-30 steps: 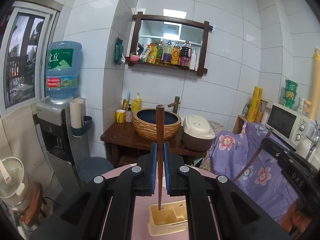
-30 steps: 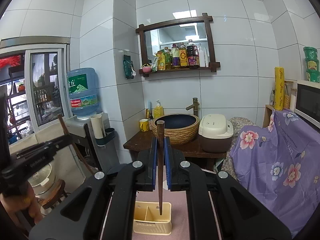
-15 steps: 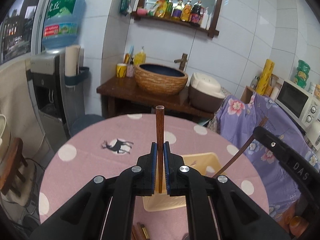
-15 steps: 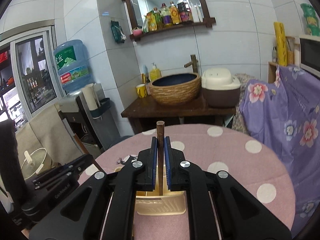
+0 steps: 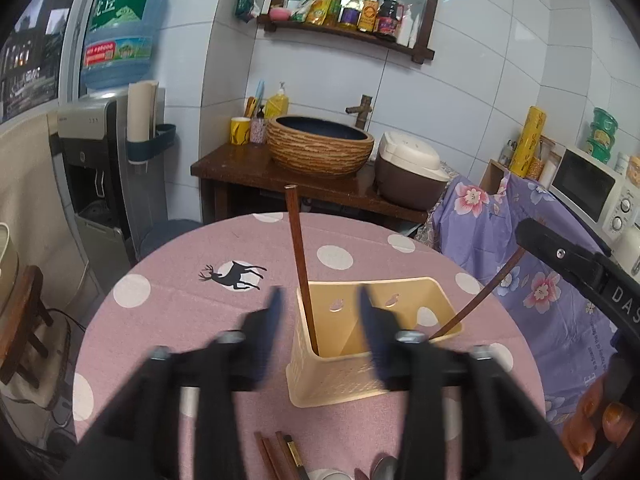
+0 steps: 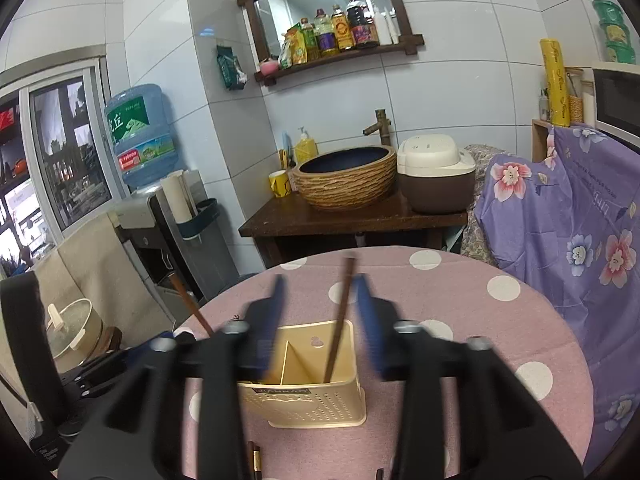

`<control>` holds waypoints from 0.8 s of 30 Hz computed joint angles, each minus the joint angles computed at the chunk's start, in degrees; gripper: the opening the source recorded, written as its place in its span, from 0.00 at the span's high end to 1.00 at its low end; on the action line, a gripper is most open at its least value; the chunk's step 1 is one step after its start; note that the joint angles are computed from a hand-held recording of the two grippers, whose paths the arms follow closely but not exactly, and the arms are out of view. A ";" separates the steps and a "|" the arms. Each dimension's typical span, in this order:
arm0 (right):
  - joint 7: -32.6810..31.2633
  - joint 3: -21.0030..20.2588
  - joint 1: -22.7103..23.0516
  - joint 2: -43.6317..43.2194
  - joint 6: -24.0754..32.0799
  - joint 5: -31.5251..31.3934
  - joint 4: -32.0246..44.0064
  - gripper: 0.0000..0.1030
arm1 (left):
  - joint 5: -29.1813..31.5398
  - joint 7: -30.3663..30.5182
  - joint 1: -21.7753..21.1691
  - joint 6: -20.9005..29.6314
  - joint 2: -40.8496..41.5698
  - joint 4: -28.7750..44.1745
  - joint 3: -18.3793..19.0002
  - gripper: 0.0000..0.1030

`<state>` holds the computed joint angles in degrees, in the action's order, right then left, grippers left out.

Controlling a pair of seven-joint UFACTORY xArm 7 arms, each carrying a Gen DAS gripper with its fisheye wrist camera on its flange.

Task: Organize utensils
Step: 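Lower both chopsticks into the holder and open both tools, then move both tools back down to the row of utensils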

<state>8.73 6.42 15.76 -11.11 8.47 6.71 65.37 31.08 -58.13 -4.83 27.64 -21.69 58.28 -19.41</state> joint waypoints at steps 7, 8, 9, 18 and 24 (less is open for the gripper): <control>0.39 0.17 -1.00 -6.32 -4.34 -1.96 -7.81 0.38 | -0.29 -0.18 0.34 -2.42 -8.20 -6.99 -1.00 0.18; 0.13 -0.20 -0.61 -7.31 -4.59 -1.93 -9.05 0.38 | -0.44 -0.50 0.89 -2.41 -9.93 -8.40 -1.62 0.15; -0.41 -0.73 0.00 -8.47 -4.78 -1.84 -10.52 0.37 | -0.96 -0.32 1.00 -2.29 -11.52 -9.77 -1.93 0.12; -0.09 3.11 -3.24 -18.61 -2.93 -7.19 -24.91 0.28 | -6.33 1.53 0.26 3.43 -21.49 -20.67 -5.39 0.09; 2.69 6.16 -5.35 -22.68 -0.46 -9.98 -32.36 0.28 | -12.45 1.74 -4.44 6.81 -24.70 -27.81 -3.23 0.28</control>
<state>11.42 12.58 10.41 -33.79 8.01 -3.28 33.01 18.63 -56.39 -9.27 34.45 -46.39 30.47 -22.64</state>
